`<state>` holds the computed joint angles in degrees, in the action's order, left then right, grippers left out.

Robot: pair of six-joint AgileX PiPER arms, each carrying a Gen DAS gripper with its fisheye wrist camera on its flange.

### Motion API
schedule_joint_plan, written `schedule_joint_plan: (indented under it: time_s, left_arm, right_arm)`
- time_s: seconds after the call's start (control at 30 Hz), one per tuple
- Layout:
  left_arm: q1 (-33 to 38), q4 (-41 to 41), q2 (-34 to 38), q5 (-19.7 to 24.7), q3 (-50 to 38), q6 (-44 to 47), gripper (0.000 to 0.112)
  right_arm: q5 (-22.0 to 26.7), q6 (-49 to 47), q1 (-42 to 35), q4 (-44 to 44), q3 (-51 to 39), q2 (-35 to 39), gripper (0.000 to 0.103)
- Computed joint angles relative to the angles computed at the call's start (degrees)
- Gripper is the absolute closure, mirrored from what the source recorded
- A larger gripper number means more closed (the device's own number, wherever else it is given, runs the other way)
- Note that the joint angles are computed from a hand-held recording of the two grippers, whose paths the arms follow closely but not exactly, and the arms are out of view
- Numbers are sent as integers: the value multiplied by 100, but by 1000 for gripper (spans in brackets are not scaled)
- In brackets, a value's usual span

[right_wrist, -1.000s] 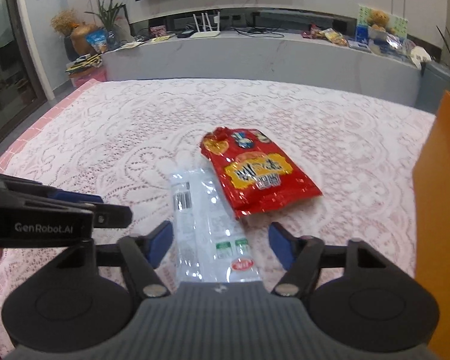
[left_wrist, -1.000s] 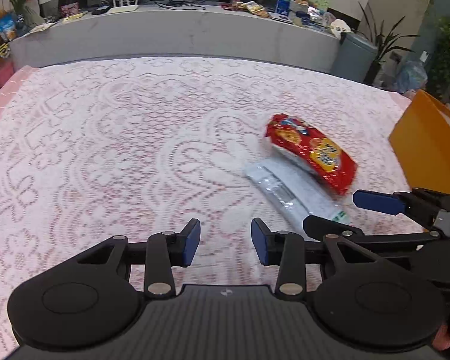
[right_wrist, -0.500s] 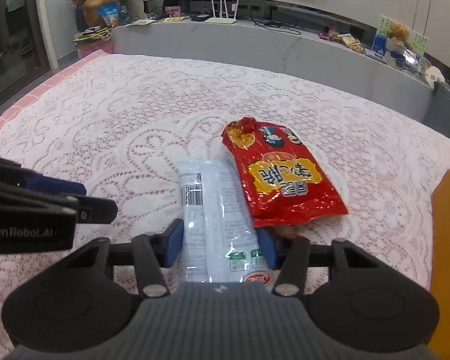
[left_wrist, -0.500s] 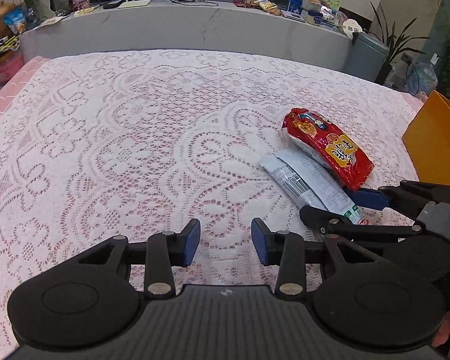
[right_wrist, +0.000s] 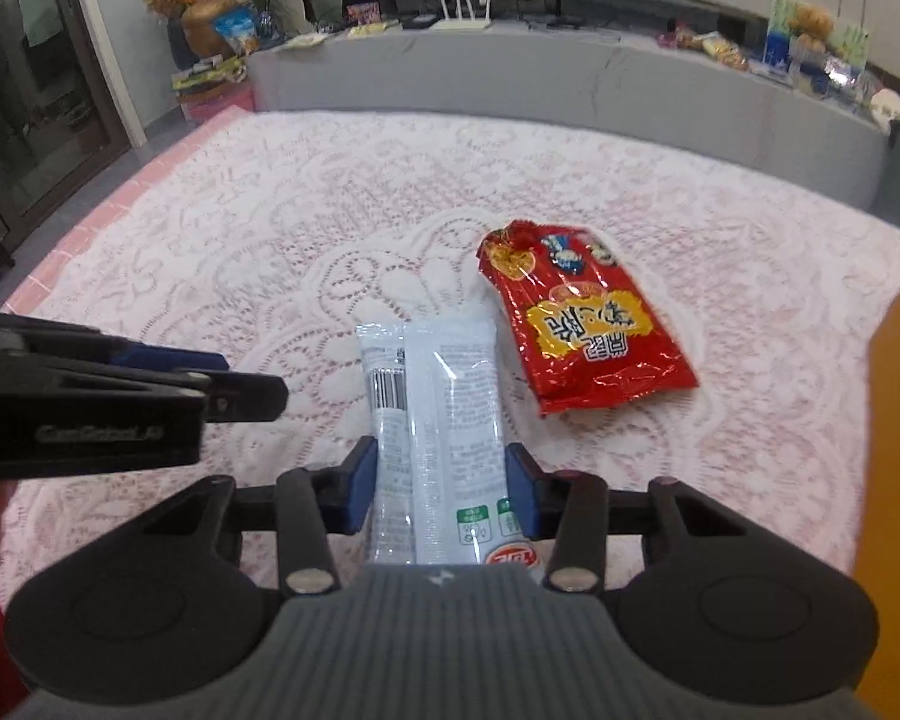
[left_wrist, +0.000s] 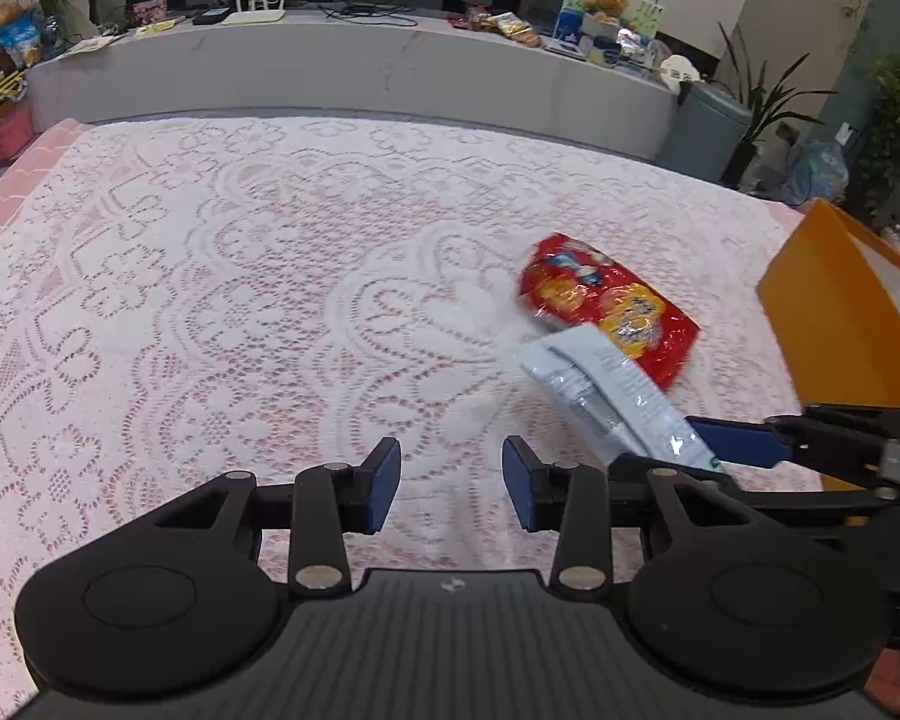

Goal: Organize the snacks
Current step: 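Grasp the white packet with the right tool while the left tool grasps the red chip bag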

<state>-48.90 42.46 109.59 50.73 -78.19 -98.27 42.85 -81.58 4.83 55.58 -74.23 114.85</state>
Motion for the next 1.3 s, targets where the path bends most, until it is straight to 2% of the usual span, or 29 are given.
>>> schedule_joint_plan:
  time_s: [0.17, 0.27, 0.33, 0.4, 0.57, 0.7, 0.93, 1.0, 1.17, 1.3]
  left_arm:
    - [47, 71, 105, -160, -277, 86, 63]
    - [172, 26, 246, -407, -498, 215, 54]
    - [321, 33, 352, -739, -580, 249, 44]
    - [473, 97, 471, -1027, -653, 191, 44]
    - [856, 387, 915, -1447, -1018, 162, 43]
    - [1157, 239, 1276, -1584, -1343, 596, 43]
    - [1529, -326, 1603, -2345, -1415, 1174, 43]
    - [1531, -164, 1625, -2581, -1345, 912, 43]
    - [1400, 175, 1629, -2531, -1446, 622, 55]
    - [1291, 1378, 1418, -2911, -1050, -1026, 57]
  right_arm:
    - [122, -284, -392, 380, 326, -472, 59]
    - [-336, -374, -409, 484, 362, -576, 59]
    - [-589, -102, -401, 340, 173, -472, 59]
    - [-662, 454, -377, 43, -186, -246, 59]
    - [-1271, 1072, -93, -279, -679, 208, 59]
    - [-1351, 1511, 75, -477, -1077, 594, 59]
    - [-1422, 2034, 214, -865, -1510, 1042, 59]
    - [-1407, 2175, 224, -984, -1596, 1125, 59]
    - [-1386, 2088, 201, -934, -1642, 1209, 59]
    - [-1317, 2134, 140, -902, -1709, 1263, 59]
